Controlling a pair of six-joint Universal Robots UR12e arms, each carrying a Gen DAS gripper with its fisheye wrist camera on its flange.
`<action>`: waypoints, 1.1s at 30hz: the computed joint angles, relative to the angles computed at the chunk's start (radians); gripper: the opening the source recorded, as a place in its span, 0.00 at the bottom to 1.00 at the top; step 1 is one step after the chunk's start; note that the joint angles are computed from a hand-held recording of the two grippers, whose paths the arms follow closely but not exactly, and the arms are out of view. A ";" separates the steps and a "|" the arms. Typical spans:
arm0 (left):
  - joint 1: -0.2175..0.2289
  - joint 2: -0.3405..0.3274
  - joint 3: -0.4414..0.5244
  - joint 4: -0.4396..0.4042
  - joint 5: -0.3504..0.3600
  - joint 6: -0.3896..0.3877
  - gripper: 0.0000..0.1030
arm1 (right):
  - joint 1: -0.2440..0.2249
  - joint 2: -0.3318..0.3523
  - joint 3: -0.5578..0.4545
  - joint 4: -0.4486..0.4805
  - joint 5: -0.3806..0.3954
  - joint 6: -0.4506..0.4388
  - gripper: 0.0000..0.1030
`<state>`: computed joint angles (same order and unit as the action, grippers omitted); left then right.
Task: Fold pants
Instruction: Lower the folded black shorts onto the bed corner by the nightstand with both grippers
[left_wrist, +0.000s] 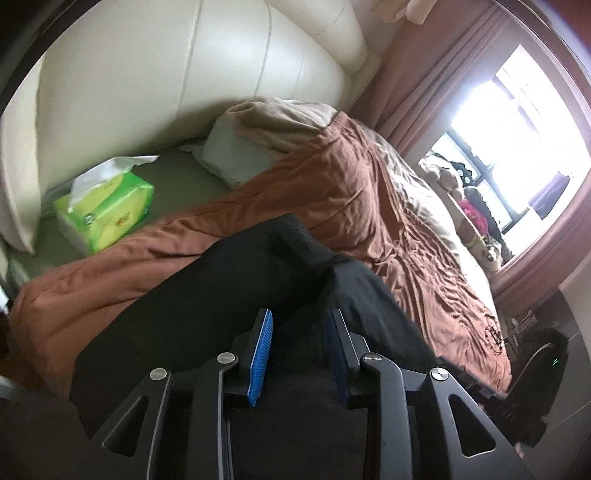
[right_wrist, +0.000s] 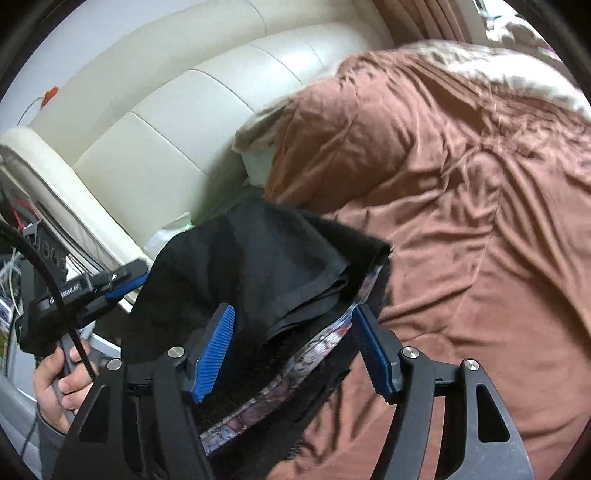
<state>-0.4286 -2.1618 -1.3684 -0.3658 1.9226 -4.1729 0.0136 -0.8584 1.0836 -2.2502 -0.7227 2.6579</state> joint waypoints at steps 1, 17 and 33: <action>-0.003 0.005 -0.006 -0.015 0.014 -0.006 0.31 | -0.001 -0.003 0.000 -0.005 -0.004 0.002 0.62; -0.014 0.058 -0.191 0.179 0.001 -0.059 0.51 | 0.005 -0.021 0.011 0.080 0.070 -0.253 0.35; -0.037 0.083 -0.177 0.004 0.014 -0.157 0.25 | 0.050 0.031 -0.075 0.088 -0.110 -0.254 0.27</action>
<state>-0.4655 -2.0785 -1.5455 -0.3613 1.9364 -4.3298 0.0634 -0.8270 1.0086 -2.1622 -0.8330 2.4043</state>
